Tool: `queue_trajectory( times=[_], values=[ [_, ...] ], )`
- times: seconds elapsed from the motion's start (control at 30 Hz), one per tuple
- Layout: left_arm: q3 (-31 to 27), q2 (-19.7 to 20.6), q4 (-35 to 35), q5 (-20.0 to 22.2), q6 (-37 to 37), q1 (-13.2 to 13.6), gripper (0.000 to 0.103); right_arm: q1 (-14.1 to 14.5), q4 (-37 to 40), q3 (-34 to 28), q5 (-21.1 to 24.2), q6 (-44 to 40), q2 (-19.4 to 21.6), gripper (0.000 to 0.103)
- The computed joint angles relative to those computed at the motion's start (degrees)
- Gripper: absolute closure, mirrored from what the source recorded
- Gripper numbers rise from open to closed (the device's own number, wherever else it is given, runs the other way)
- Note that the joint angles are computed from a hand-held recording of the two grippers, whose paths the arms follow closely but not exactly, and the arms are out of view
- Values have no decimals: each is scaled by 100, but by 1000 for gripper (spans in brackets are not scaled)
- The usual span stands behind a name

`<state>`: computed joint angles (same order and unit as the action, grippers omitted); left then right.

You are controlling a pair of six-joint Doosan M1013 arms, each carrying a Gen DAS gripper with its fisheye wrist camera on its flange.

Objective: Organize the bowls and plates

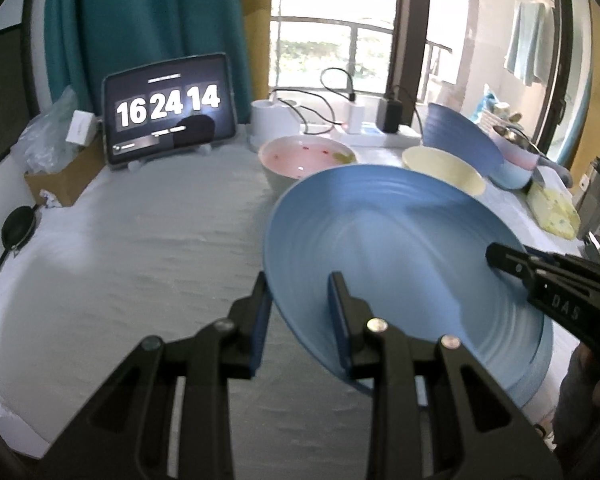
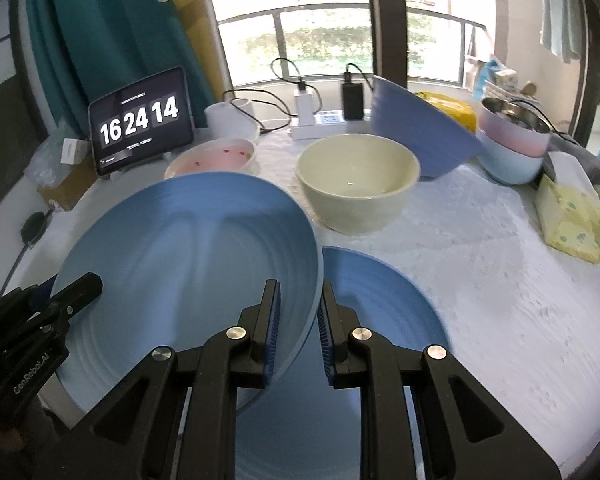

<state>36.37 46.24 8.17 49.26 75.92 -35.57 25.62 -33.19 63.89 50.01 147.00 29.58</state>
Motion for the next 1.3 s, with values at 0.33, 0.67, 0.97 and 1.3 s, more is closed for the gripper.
queue_trajectory(
  times=[0.33, 0.67, 0.97, 1.3],
  values=[
    [-87, 57, -226, 122, 393, -122, 74, -57, -151, 466, 20, 399, -283, 83],
    [-176, 121, -388, 387, 739, -198, 73, -63, -183, 786, 60, 708, -457, 83],
    [-228, 171, -392, 576, 850, -243, 71, -80, -84, 895, 122, 774, -506, 83],
    [-484, 326, -193, 912, 749, -270, 69, -100, -107, 890, 133, 769, -487, 83]
  ],
)
